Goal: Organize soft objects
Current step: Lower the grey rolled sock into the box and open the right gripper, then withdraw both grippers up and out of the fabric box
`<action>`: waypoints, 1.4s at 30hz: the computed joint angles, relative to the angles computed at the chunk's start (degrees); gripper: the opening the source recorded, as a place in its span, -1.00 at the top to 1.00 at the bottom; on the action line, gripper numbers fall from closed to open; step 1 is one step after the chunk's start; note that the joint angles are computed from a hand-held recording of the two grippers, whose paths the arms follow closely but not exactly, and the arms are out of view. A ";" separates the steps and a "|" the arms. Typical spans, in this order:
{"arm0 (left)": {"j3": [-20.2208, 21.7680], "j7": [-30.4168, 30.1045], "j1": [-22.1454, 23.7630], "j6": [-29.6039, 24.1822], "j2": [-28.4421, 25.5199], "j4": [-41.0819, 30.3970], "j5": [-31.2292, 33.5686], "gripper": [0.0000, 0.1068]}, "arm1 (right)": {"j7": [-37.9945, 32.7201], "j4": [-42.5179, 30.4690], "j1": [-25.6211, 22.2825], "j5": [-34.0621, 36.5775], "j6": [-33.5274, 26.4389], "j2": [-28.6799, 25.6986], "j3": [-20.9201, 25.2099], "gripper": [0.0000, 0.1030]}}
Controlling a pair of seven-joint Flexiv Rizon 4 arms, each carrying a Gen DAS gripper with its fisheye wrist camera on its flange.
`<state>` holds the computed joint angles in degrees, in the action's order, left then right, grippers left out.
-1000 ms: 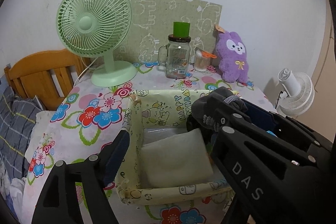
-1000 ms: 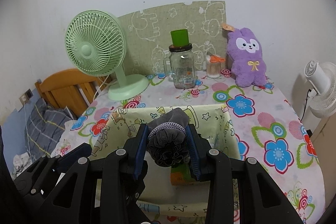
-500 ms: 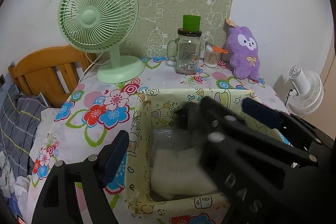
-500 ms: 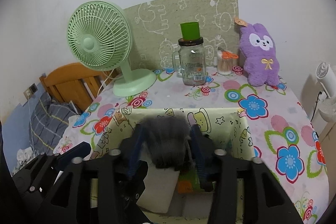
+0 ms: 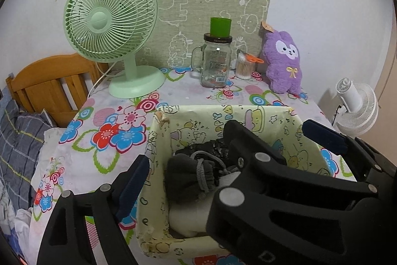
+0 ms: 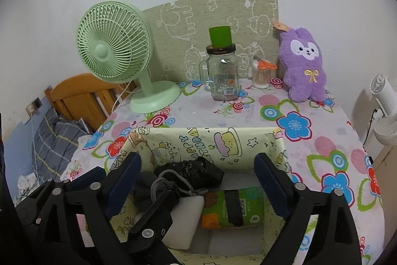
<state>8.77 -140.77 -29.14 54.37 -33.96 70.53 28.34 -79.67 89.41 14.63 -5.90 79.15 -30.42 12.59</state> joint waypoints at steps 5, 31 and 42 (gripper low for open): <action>-0.18 0.03 -0.19 1.47 0.17 0.34 -0.23 -0.64 | 0.90 1.39 0.26 -0.50 0.24 1.29 -1.05 -0.91; 0.21 -8.17 -5.69 -1.16 4.86 1.78 10.24 -0.87 | 5.19 13.93 0.02 -3.62 7.98 11.19 -3.76 -0.94; -1.11 -12.84 -7.16 -2.17 8.13 4.16 15.98 -0.90 | 7.73 20.21 0.53 -6.71 12.08 16.10 -5.32 -0.94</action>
<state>7.66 -153.61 -36.30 52.20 -25.83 74.69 44.32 -71.94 109.62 15.16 -12.61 91.23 -14.32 7.27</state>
